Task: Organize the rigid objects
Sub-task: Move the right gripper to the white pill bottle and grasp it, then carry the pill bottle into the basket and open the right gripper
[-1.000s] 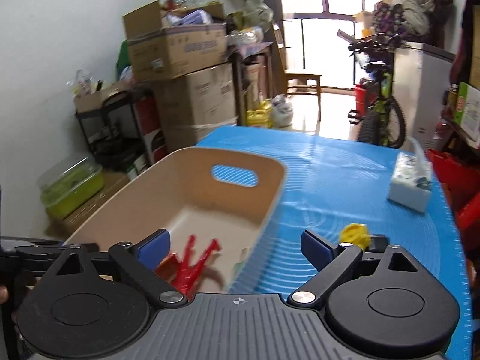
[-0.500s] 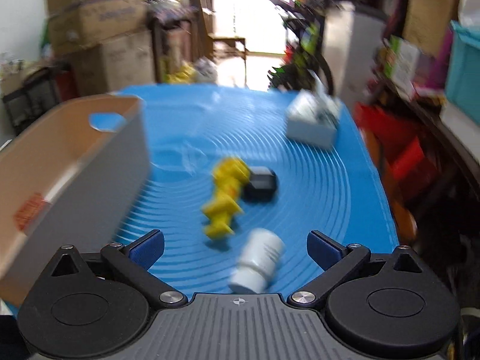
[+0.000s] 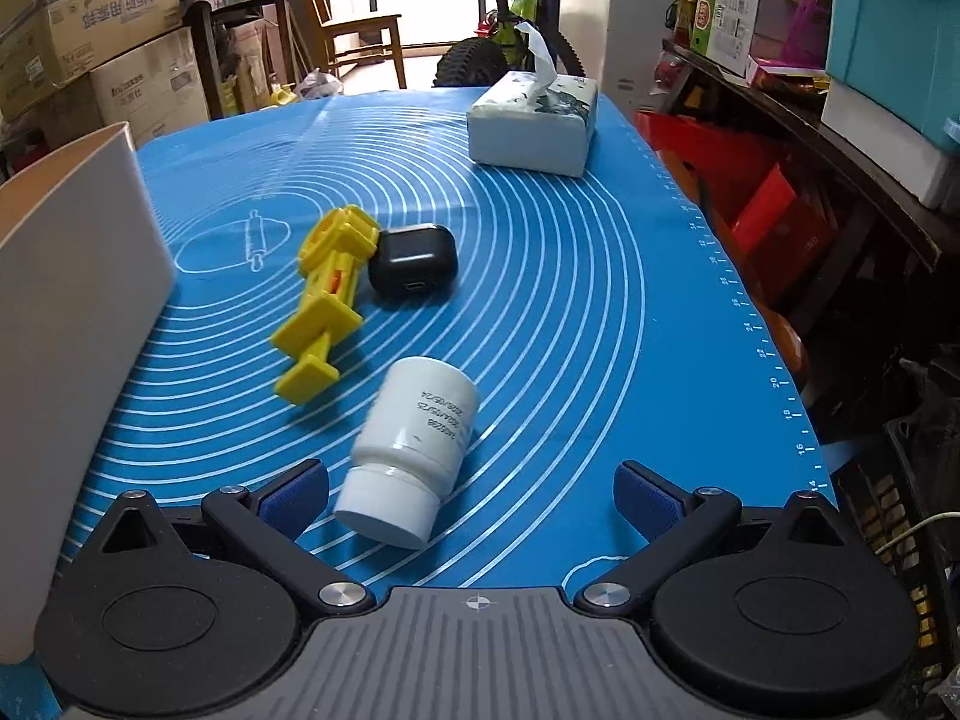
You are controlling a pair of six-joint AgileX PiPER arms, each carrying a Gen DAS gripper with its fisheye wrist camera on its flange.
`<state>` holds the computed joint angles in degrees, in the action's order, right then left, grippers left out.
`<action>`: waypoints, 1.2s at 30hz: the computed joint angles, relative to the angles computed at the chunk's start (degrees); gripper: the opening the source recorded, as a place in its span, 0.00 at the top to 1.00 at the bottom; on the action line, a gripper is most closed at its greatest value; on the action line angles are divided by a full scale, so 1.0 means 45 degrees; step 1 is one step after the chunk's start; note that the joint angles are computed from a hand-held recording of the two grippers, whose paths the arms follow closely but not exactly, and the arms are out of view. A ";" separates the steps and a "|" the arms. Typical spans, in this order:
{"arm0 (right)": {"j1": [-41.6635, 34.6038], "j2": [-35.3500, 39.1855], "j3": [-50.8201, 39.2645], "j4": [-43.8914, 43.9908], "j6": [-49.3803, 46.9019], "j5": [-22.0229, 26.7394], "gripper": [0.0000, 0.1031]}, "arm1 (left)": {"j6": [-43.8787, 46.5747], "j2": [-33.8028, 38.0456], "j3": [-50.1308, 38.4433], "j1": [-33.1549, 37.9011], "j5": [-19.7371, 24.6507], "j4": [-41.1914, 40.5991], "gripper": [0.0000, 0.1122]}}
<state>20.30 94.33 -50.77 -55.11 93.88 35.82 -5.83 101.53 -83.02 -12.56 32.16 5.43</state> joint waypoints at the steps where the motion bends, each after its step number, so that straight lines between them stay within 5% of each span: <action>1: -0.0176 0.0116 -0.0110 -0.0014 -0.0172 -0.0082 0.03 | -0.0025 -0.0002 0.0004 -0.0011 -0.0003 0.0028 0.84; 7: -0.0182 0.0422 -0.0330 -0.0546 0.0083 0.0134 0.05 | -0.0029 -0.0002 0.0004 -0.0013 -0.0001 0.0027 0.84; 17: -0.0161 0.0338 -0.0188 -0.0851 0.0077 -0.0098 0.56 | -0.0042 -0.0003 0.0012 -0.0020 -0.0010 0.0034 0.84; 36: 0.0755 -0.1139 -0.1225 -0.2067 0.0142 0.0867 0.57 | -0.0148 0.0017 0.0055 -0.0080 -0.0071 0.0102 0.84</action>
